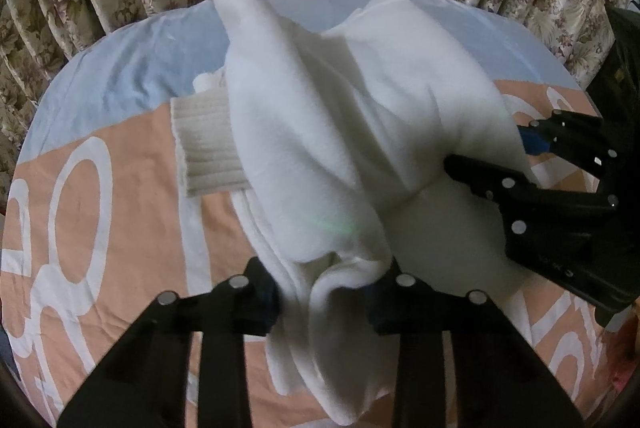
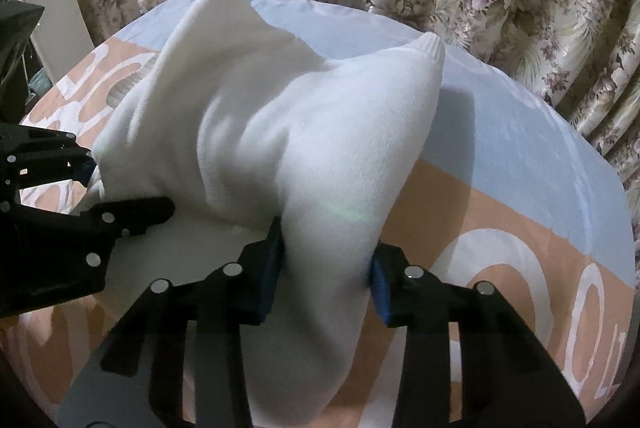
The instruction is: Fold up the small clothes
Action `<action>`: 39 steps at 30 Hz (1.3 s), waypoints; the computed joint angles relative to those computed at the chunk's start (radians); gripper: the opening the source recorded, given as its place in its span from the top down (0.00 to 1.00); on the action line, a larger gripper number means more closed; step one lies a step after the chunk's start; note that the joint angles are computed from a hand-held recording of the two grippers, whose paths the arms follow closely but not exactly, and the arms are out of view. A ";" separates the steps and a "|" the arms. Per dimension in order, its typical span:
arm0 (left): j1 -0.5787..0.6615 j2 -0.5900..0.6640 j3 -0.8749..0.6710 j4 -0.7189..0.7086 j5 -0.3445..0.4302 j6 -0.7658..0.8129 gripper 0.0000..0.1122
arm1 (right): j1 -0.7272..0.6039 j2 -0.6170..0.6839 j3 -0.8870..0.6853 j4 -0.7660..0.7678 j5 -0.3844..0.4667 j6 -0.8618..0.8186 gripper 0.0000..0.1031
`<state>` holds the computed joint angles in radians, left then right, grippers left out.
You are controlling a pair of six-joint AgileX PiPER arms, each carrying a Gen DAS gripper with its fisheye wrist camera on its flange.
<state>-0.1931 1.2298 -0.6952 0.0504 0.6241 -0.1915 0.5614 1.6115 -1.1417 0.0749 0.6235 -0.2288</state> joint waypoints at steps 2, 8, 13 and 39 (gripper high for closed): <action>0.011 -0.014 0.004 -0.017 -0.007 0.014 0.75 | -0.030 -0.007 0.006 0.088 -0.010 -0.067 0.69; -0.022 -0.036 -0.031 0.035 0.014 -0.058 0.79 | -0.060 -0.030 0.019 0.187 -0.043 -0.152 0.72; -0.060 -0.047 -0.097 0.099 0.055 -0.141 0.81 | -0.080 -0.077 0.006 0.225 -0.073 -0.196 0.73; -0.937 -0.015 0.044 0.620 0.227 -1.267 0.61 | -0.669 -0.560 0.513 0.608 0.259 -0.832 0.65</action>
